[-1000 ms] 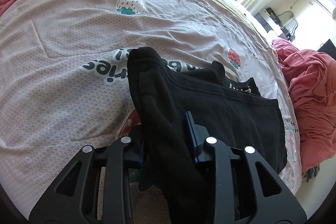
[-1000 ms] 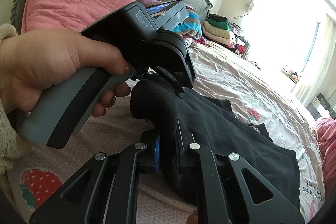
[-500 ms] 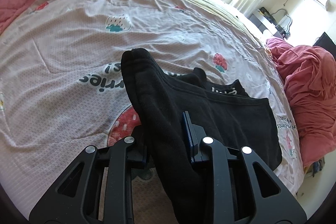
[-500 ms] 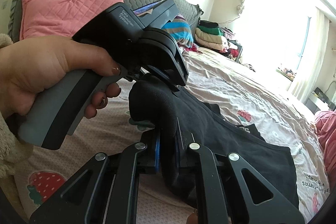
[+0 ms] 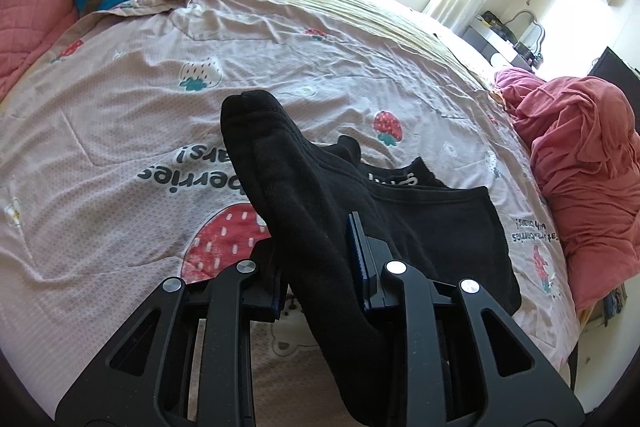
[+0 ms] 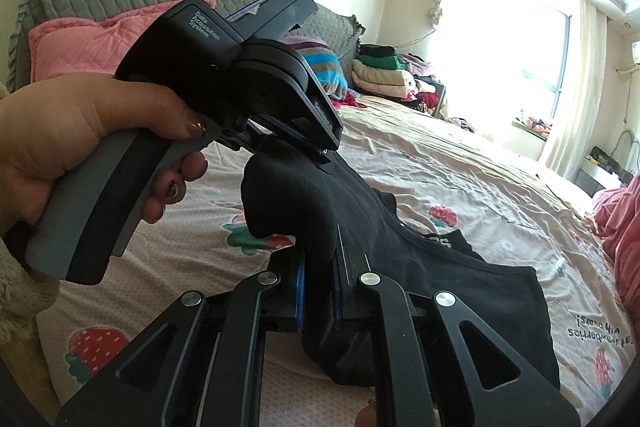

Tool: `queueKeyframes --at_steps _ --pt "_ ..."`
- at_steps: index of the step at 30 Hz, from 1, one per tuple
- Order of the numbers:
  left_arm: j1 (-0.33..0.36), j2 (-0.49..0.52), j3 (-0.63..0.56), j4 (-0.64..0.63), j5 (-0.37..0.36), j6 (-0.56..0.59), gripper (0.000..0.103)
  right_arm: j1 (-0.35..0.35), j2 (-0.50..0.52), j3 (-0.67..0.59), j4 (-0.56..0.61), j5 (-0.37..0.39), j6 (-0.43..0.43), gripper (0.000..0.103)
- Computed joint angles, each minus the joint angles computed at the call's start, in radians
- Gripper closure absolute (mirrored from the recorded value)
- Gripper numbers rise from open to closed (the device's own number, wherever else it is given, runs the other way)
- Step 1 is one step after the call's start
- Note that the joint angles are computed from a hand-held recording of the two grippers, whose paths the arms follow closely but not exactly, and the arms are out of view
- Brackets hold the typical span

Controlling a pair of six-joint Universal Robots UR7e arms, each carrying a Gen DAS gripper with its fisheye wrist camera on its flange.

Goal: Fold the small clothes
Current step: 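Lift the gripped edge with both tools and fold it over onto the sweatshirt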

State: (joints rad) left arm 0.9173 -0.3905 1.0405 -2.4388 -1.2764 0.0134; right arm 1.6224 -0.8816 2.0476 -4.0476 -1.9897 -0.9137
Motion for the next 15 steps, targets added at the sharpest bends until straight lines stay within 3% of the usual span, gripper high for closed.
queueKeyframes --at_steps 15 --pt "-0.054 -0.015 0.036 -0.019 0.025 0.008 0.085 -0.014 -0.064 0.070 -0.048 0.014 0.051 0.094"
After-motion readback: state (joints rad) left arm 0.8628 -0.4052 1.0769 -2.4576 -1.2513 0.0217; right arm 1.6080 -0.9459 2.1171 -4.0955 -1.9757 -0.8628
